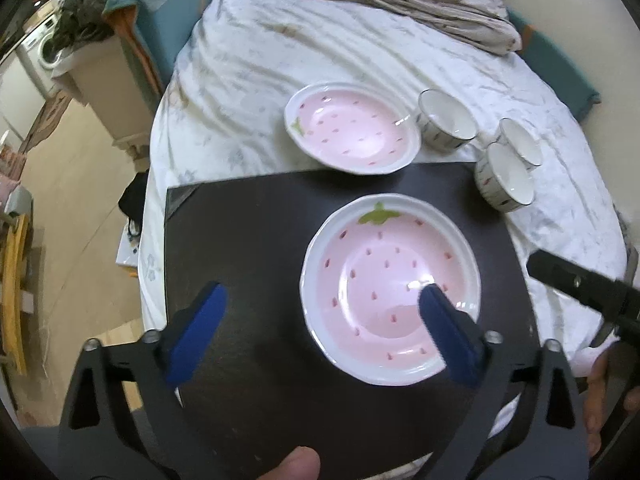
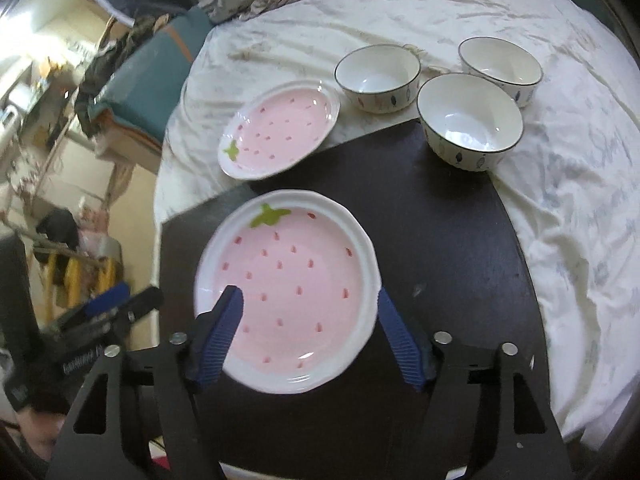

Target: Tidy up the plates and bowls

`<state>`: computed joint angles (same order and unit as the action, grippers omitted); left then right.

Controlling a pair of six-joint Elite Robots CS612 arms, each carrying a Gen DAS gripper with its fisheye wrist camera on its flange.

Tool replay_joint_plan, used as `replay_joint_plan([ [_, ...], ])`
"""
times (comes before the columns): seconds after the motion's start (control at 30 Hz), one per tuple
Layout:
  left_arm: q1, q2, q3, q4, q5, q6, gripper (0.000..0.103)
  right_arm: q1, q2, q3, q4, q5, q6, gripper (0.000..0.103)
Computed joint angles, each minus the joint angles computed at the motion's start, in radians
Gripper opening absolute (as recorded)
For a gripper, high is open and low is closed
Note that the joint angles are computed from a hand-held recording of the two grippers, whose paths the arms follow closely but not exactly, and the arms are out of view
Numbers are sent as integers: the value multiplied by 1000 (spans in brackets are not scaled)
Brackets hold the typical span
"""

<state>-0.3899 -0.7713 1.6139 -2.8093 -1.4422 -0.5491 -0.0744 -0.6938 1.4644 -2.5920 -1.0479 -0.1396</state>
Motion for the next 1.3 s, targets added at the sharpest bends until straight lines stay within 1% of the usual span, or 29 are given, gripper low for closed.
replay_joint_plan([
  [0.03,2,0,-6,3,-1,7,103,1,-2,-4,4,12,12,80],
  [0.1,7,3,-26,20,2,6,103,2,-9,-16,9,23,12,82],
  [0.2,23,17,-66,72,0,-7,103,12,-5,-43,3,6,-9,83],
  [0.3,41,38,-108,113,21,-20,103,17,15,-87,28,22,-19,83],
  [0.37,53,53,-138,142,19,-34,103,22,34,-121,45,22,-18,83],
  [0.53,79,103,-214,193,6,-61,103,35,97,-220,100,17,-30,83],
  [0.63,95,142,-263,217,-8,-69,103,34,140,-276,144,46,-11,83],
  [0.7,104,171,-301,251,4,-82,103,35,174,-329,203,57,7,83],
  [0.83,125,220,-373,308,-40,-105,103,36,235,-429,296,75,51,83],
  [0.9,130,243,-407,331,-34,-114,103,39,259,-470,324,88,68,83],
  [0.97,134,259,-430,347,-22,-128,103,47,283,-512,350,62,81,83],
  [1.1,145,288,-475,359,-56,-151,102,60,326,-588,393,26,131,83],
  [1.2,148,311,-514,374,-80,-155,100,68,356,-644,435,24,155,83],
  [1.3,152,329,-543,394,-110,-143,100,76,388,-702,481,18,139,83],
])
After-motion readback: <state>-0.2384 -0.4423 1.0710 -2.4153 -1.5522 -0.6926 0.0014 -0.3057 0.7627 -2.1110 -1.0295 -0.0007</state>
